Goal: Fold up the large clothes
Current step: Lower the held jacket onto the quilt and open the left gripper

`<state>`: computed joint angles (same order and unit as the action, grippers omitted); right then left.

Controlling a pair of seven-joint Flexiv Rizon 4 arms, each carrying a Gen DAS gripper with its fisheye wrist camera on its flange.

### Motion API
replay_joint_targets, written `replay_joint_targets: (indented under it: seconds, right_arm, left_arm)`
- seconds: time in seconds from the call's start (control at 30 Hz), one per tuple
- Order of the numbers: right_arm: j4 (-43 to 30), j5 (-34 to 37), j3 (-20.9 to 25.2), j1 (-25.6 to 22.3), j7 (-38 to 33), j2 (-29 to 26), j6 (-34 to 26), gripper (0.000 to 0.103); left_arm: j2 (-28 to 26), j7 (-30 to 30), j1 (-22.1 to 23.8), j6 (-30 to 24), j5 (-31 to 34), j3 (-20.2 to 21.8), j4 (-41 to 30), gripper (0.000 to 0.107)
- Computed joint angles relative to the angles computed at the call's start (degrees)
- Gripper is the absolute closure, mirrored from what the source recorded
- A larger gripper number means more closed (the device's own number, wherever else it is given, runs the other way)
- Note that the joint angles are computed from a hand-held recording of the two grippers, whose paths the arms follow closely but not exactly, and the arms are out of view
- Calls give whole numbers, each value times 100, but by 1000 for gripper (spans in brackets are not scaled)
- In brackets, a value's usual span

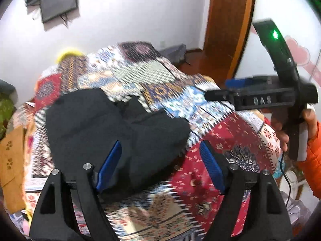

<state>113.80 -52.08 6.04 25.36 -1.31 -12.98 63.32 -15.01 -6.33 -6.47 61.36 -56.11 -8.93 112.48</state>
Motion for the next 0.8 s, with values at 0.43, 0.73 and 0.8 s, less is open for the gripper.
replay_joint_targets:
  seconds: [0.43,0.73,0.8]
  right_arm:
    - [-1206,594,-24,481,-919,-1065,596,19]
    - [-1033,2204,85,526,-1918,-1592,1014,12]
    - [-1068,2328,79,581,-2134,-1571,851,12]
  left_arm:
    - [-877,-1318,391,860,808,330,-879,20]
    - [-1120,-1474,992,831,1134,-209,-613,15]
    - [-1154,-1509,1030,805,1161,-245,-608,13]
